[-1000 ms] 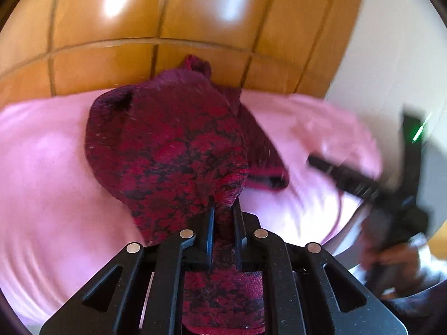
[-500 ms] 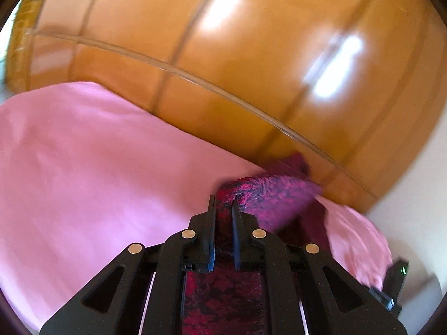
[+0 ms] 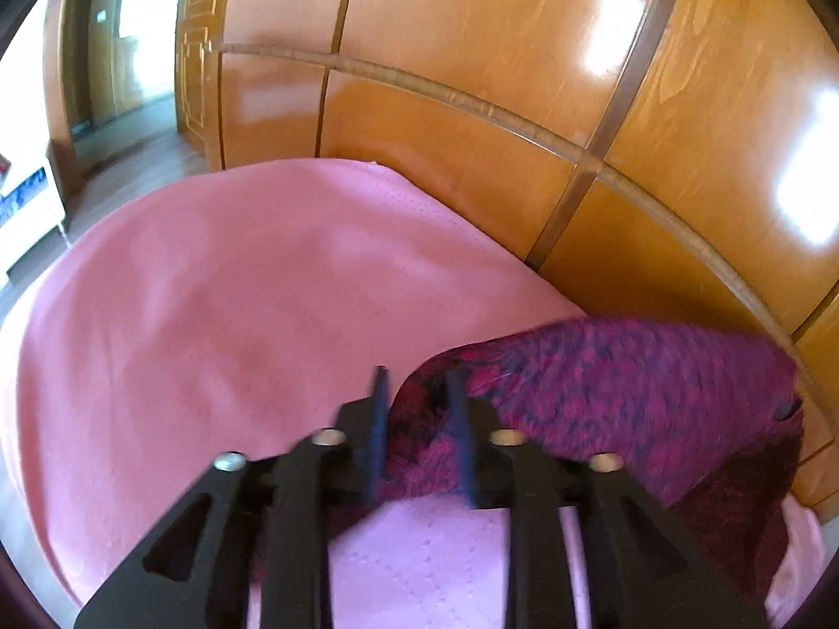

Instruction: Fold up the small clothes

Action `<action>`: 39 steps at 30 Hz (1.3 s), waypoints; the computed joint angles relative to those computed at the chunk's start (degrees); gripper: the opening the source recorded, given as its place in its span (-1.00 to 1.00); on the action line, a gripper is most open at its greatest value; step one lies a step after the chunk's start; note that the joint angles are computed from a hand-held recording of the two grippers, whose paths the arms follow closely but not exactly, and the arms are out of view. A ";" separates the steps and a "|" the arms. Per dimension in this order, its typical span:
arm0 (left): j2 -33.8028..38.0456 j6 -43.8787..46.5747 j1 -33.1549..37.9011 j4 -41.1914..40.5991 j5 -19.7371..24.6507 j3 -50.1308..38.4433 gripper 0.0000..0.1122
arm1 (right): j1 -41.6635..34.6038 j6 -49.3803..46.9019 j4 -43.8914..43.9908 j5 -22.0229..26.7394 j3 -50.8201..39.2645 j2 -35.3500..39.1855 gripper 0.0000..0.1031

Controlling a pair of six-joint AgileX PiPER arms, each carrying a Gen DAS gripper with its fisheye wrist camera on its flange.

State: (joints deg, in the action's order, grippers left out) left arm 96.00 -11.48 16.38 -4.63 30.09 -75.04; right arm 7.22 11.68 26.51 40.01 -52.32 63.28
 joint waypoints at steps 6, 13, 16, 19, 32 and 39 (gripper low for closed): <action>-7.63 27.91 3.19 -25.99 -2.05 12.12 0.02 | -30.64 -17.84 16.50 9.75 -2.85 -2.38 -1.00; -10.23 56.67 5.32 -52.03 15.35 24.87 0.02 | -52.36 -24.01 15.84 11.86 -7.18 7.90 -0.93; -10.35 59.36 3.75 -55.06 15.61 28.82 0.02 | -53.67 -25.79 13.05 12.04 -7.22 8.99 -0.62; -9.51 59.56 2.53 -58.14 16.56 31.17 0.02 | -50.00 -27.07 10.46 10.66 -4.19 5.86 0.11; -11.18 57.38 -2.63 -60.66 14.49 31.85 0.08 | 7.74 -10.58 6.12 3.58 -6.73 8.45 0.71; -10.37 59.19 -2.91 -60.48 14.73 31.93 0.08 | 13.51 2.08 -11.72 5.10 -4.84 5.38 -0.86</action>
State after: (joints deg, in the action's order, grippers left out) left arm 85.64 47.71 13.48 -65.10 44.82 -43.11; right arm 20.74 13.77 14.79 45.11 -57.16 68.66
